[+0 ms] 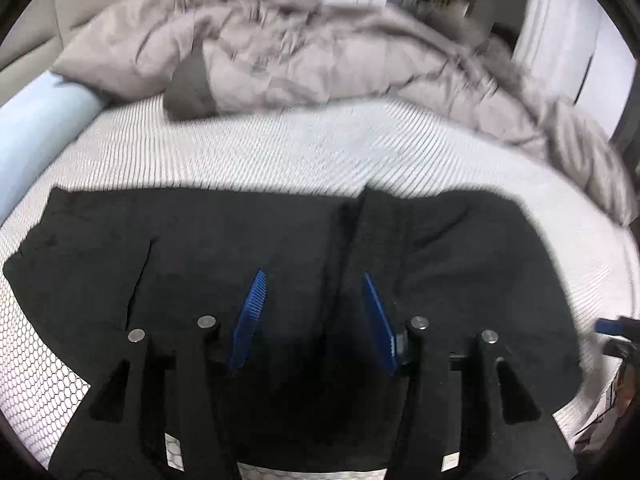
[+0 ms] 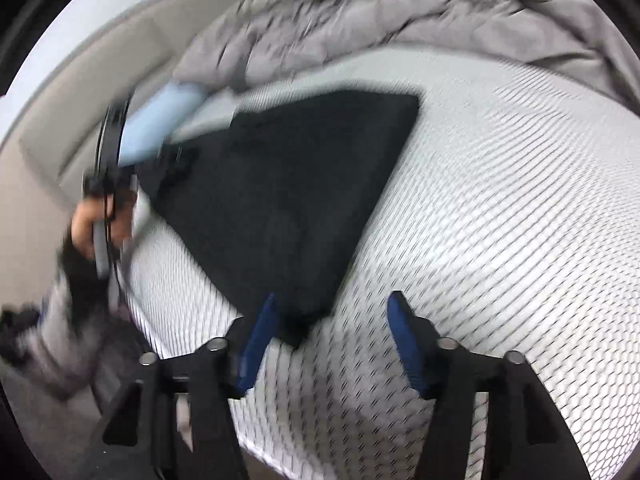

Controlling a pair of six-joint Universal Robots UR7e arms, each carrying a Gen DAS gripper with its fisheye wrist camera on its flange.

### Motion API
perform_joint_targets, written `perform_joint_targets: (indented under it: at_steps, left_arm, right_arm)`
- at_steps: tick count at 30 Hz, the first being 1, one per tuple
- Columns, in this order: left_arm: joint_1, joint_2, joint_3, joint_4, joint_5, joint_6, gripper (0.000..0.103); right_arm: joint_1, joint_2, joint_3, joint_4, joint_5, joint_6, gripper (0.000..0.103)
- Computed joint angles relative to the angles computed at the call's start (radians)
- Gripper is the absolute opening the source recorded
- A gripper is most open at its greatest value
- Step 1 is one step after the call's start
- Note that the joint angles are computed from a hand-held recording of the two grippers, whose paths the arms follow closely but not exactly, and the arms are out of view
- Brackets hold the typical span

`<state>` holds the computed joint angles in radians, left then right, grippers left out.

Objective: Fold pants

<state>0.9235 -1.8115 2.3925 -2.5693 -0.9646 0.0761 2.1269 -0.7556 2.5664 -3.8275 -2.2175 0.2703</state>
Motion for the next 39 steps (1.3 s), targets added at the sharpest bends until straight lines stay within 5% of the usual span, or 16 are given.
perform_joint_targets:
  at_steps: [3,4,5,8,11,14,17,22,31,35,39]
  left_arm:
    - [-0.095,-0.073,0.048,0.002,-0.044,0.008,0.05]
    - [-0.128,-0.083,0.064,0.015,-0.076,0.011,0.06]
    - [-0.161,-0.09,0.087,0.031,-0.125,0.018,0.071]
    - [-0.238,-0.04,0.148,0.092,-0.279,0.097,0.074]
    - [-0.35,0.052,0.225,0.092,-0.255,0.151,0.074]
    - [-0.391,0.137,0.266,0.062,-0.199,0.103,0.076]
    - [-0.383,0.125,0.249,0.107,-0.215,0.092,0.077]
    - [-0.396,0.095,0.268,0.112,-0.211,0.077,0.077]
    - [-0.344,0.039,0.239,0.191,-0.273,0.129,0.082]
    - [-0.259,-0.022,0.16,0.289,-0.364,0.151,0.082]
    - [-0.163,-0.095,0.095,0.282,-0.373,0.136,0.082]
  right_arm:
    - [-0.073,0.016,0.009,-0.13,0.06,0.01,0.062]
    - [-0.106,0.016,0.005,-0.129,0.091,0.02,0.062]
    - [-0.129,0.016,0.0,-0.123,0.118,0.021,0.062]
    - [-0.183,0.041,-0.039,-0.115,0.186,0.008,0.062]
    - [-0.19,0.071,-0.106,-0.08,0.18,0.02,0.062]
    - [-0.2,0.083,-0.133,-0.095,0.187,0.006,0.058]
    - [-0.211,0.079,-0.178,-0.038,0.152,-0.005,0.039]
    - [-0.317,0.05,-0.279,0.049,0.208,-0.073,0.025]
    - [-0.342,0.027,-0.505,0.284,0.081,-0.113,0.026]
    - [-0.263,-0.007,-0.391,0.128,0.034,-0.076,0.051]
    - [-0.205,0.026,-0.199,-0.116,0.062,0.021,0.051]
